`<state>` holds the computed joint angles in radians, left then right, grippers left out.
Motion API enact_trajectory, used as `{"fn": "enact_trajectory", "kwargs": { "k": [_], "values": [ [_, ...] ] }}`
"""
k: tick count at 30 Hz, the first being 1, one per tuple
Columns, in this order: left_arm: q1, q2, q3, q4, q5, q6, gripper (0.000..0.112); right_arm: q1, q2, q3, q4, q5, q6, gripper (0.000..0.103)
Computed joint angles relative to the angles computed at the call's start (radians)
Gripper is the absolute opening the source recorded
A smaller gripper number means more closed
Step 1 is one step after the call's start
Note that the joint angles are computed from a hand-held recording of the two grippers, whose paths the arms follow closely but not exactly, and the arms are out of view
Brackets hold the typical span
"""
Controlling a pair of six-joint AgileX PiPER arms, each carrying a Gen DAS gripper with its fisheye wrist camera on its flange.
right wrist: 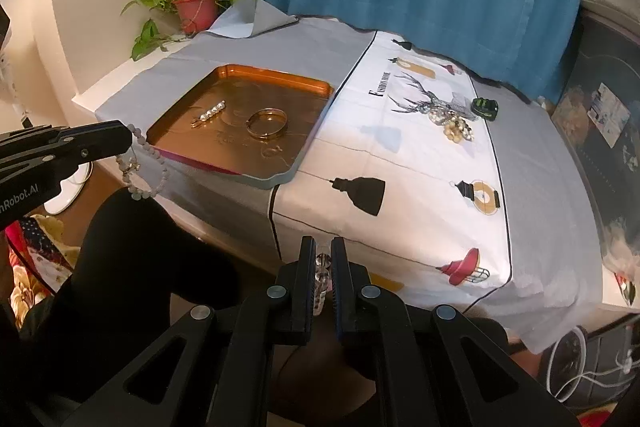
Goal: Organize jewelry
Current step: 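Carry both held pieces from the pile toward the orange tray, then lower both pieces into the orange tray and open both tools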
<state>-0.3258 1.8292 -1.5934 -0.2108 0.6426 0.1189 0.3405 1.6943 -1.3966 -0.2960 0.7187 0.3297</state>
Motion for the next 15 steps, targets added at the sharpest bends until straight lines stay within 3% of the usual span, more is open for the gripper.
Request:
{"fn": "enact_trajectory", "kwargs": {
  "k": [8,15],
  "values": [
    [0.058,0.081,-0.119,-0.025,0.025,0.032,0.004,0.008,0.13,-0.184,0.015,0.052,-0.04,0.008],
    [0.098,0.206,-0.303,-0.029,0.085,0.043,0.004,0.009,0.33,-0.491,0.076,0.151,-0.125,0.008]
  ]
}}
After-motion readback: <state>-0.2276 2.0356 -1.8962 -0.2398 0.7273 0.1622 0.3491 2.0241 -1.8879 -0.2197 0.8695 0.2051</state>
